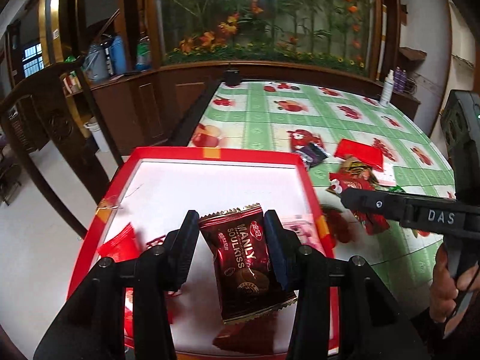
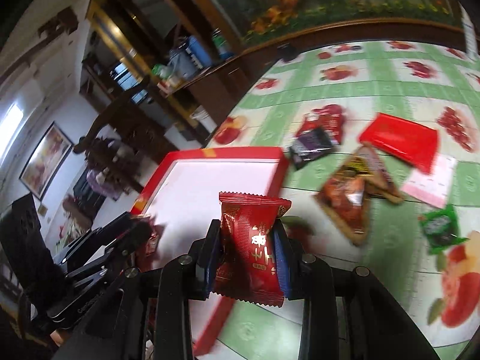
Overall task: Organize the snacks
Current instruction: 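Carry both packets over the tray and open both tools to drop them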
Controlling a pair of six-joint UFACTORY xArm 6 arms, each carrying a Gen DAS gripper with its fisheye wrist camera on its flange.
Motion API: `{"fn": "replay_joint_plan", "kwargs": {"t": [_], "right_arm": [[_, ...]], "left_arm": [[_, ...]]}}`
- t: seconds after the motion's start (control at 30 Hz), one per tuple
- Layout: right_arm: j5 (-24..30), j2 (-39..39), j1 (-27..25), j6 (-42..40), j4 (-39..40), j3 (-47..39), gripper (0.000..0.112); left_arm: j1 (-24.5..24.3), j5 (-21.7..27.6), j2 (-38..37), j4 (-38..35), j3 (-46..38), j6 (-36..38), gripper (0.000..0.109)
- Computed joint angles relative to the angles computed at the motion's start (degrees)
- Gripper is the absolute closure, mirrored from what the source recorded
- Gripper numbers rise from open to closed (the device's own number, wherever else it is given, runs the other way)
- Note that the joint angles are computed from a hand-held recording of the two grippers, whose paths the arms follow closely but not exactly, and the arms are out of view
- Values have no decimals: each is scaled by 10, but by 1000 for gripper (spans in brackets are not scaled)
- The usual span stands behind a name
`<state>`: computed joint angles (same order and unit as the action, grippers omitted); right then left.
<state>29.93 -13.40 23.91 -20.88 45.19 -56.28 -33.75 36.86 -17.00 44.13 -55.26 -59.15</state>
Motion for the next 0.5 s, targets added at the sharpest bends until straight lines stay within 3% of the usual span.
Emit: {"fn": "replay_joint_plan", "kwargs": {"t": [0.5], "right_arm": [[9, 78, 78, -40, 40, -86, 79]], "left_arm": [[40, 23, -28, 7, 36, -25, 65]]}}
